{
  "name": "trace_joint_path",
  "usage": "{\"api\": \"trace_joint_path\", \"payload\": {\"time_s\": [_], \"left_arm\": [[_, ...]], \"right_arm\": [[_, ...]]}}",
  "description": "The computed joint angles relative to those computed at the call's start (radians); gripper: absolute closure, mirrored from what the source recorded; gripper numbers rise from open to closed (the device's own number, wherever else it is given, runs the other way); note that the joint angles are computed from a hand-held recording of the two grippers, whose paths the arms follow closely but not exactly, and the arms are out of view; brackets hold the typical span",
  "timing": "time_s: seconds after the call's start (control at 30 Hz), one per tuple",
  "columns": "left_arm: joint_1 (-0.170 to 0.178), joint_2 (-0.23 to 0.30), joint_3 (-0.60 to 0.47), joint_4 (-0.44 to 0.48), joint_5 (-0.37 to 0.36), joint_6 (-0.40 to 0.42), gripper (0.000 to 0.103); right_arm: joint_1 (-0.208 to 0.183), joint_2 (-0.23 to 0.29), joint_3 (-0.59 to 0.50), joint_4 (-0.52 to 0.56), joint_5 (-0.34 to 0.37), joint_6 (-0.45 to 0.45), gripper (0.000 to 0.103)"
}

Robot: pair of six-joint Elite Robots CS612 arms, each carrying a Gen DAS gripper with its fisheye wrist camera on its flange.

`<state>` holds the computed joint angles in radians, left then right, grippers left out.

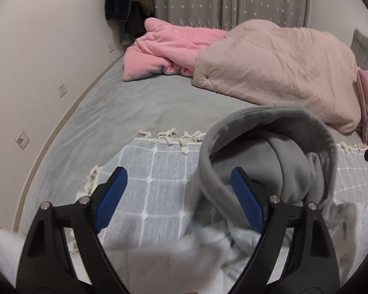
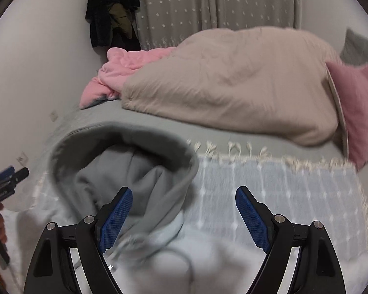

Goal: Fold large clothes

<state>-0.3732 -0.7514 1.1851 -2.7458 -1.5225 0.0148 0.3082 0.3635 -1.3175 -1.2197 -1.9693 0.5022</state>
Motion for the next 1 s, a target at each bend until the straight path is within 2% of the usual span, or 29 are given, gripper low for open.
{"api": "trace_joint_path", "payload": {"time_s": [0.03,0.13,0.2,0.23,0.27,0.3,0.33,0.37,0.4,0.47,0.5,0.53,0.57,0.6,0.63,0.67,0.7,0.73,0.77,0.83,0.9,0.93,0.97,1.0], "left_arm": [[-0.004,0.011,-0.011,-0.004,0.005,0.011,0.020],[-0.015,0.058,-0.067,0.023,0.040,0.013,0.035],[-0.019,0.082,-0.107,0.063,0.057,0.022,0.057],[-0.019,0.089,-0.119,0.081,0.052,0.031,0.065],[-0.018,0.094,-0.129,0.100,0.026,0.045,0.091],[-0.019,0.094,-0.132,0.112,0.005,0.058,0.095],[-0.024,0.088,-0.120,0.083,0.024,0.066,0.095],[-0.028,0.076,-0.095,0.012,0.024,0.081,0.095],[-0.026,0.061,-0.057,-0.093,-0.008,0.090,0.095],[-0.014,0.029,0.013,-0.302,-0.108,0.079,0.095],[-0.006,0.019,0.044,-0.407,-0.166,0.074,0.095],[0.002,0.011,0.074,-0.512,-0.228,0.079,0.095],[0.003,0.017,0.096,-0.617,-0.248,0.098,0.095],[-0.003,0.023,0.114,-0.683,-0.227,0.140,0.095],[-0.013,0.028,0.128,-0.708,-0.170,0.166,0.095],[-0.015,0.035,0.129,-0.691,-0.150,0.161,0.095],[-0.011,0.041,0.122,-0.632,-0.150,0.138,0.095],[-0.002,0.046,0.111,-0.557,-0.172,0.108,0.095],[0.006,0.053,0.105,-0.525,-0.186,0.083,0.095],[0.026,0.062,0.104,-0.527,-0.239,0.058,0.095],[0.047,0.063,0.104,-0.521,-0.321,0.041,0.095],[0.052,0.059,0.109,-0.519,-0.339,0.053,0.095],[0.055,0.057,0.117,-0.522,-0.349,0.074,0.095],[0.057,0.050,0.128,-0.526,-0.358,0.103,0.095]], "right_arm": [[-0.005,0.000,0.023,-0.007,-0.017,-0.002,0.016],[-0.020,0.001,0.080,0.004,-0.058,0.016,0.017],[-0.031,0.011,0.096,0.000,-0.066,0.035,0.020],[-0.036,0.017,0.097,-0.007,-0.052,0.041,0.030],[-0.042,0.020,0.098,-0.008,-0.032,0.050,0.046],[-0.049,0.023,0.096,-0.010,0.004,0.057,0.058],[-0.058,0.030,0.084,-0.025,0.067,0.054,0.083],[-0.058,0.031,0.079,-0.038,0.088,0.055,0.097],[-0.053,0.030,0.073,-0.054,0.067,0.046,0.097],[-0.023,0.042,0.042,-0.165,-0.041,-0.011,0.098],[-0.002,0.049,0.032,-0.226,-0.136,-0.042,0.101],[0.018,0.062,0.015,-0.314,-0.241,-0.097,0.101],[0.036,0.077,0.002,-0.416,-0.328,-0.162,0.101],[0.045,0.087,-0.008,-0.477,-0.373,-0.196,0.100],[0.049,0.096,-0.023,-0.497,-0.394,-0.202,0.100],[0.047,0.105,-0.039,-0.476,-0.404,-0.180,0.100],[0.038,0.109,-0.056,-0.413,-0.378,-0.137,0.100],[0.023,0.111,-0.073,-0.328,-0.310,-0.086,0.099],[0.008,0.116,-0.089,-0.264,-0.239,-0.050,0.099],[-0.005,0.123,-0.094,-0.204,-0.194,-0.016,0.095],[-0.020,0.128,-0.096,-0.177,-0.125,0.018,0.076],[-0.033,0.133,-0.100,-0.184,-0.062,0.047,0.056],[-0.045,0.140,-0.106,-0.210,-0.001,0.074,0.040],[-0.058,0.150,-0.111,-0.247,0.060,0.112,0.038]]}}
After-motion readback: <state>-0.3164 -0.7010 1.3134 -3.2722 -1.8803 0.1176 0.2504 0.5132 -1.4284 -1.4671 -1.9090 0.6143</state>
